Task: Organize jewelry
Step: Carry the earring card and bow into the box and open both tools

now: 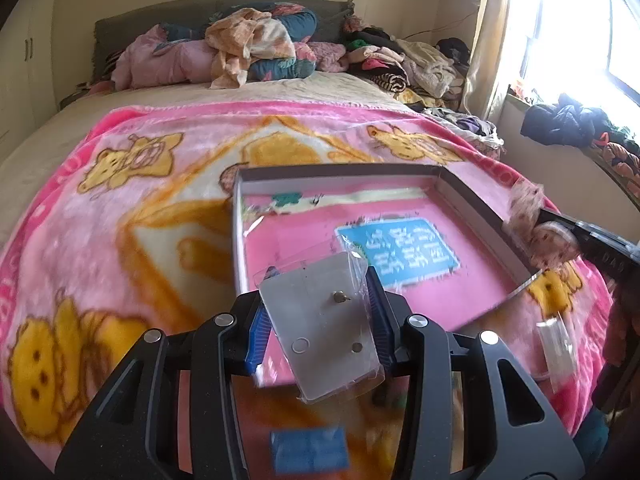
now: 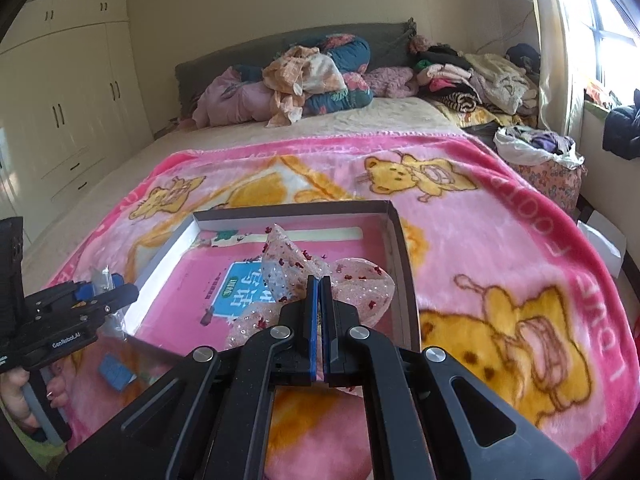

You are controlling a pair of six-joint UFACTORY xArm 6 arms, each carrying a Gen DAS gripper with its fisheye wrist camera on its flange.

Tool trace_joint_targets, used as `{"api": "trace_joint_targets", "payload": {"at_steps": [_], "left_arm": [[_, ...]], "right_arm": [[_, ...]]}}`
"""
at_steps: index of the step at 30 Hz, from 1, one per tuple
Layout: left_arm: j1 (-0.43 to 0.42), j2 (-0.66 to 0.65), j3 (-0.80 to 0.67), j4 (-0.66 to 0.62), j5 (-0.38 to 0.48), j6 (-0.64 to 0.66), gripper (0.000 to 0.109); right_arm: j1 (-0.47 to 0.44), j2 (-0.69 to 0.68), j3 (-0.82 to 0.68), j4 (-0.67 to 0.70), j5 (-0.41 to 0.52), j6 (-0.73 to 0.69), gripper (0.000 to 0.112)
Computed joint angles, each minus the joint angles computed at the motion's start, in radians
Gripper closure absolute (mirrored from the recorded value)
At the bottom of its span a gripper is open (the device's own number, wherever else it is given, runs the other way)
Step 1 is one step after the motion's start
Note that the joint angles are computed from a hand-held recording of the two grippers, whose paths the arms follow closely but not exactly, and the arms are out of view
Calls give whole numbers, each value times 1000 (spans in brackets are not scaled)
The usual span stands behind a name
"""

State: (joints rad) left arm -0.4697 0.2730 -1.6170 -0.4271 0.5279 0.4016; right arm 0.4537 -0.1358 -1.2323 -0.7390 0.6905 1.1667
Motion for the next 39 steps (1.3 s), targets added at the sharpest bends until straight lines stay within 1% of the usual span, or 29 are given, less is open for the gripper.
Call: {"api": "trace_joint_targets", "payload": {"at_steps": [4,6,13,22,27,29,31,32,34,35,37,39], "left_arm": [[-4,76,-97,27,38,-38,75],[-7,101,-127,41,50,-51,75],[-12,185,-230,100,137,-92,75],[-14,223,-276,137,184,-117,74],[-16,225,-275,153,181,-123,74],[-18,223,-270,160,174,-127,74],[-20,218,-262,162,167,-131,73],[-20,214,-254,162,161,-132,73],[-20,210,-247,165,154,-137,70],[-20,205,-241,165,151,-139,68],[-20,196,-227,169,140,-145,61],[-19,183,-211,168,128,-149,58]], "right_arm": [[-20,41,-27,44,-1,-36,111],[-26,58,-36,62,-1,-54,111],[-43,105,-46,107,-3,-74,111],[-52,112,-29,130,0,-80,110],[-47,97,-6,114,-11,-66,109],[-42,91,0,105,-13,-61,105],[-38,82,8,93,-15,-53,92],[-34,77,11,85,-13,-49,89],[-29,63,23,68,-20,-34,76],[-27,57,27,61,-22,-28,74],[-17,44,34,33,-18,-6,64],[-8,29,43,11,-19,10,60]]}}
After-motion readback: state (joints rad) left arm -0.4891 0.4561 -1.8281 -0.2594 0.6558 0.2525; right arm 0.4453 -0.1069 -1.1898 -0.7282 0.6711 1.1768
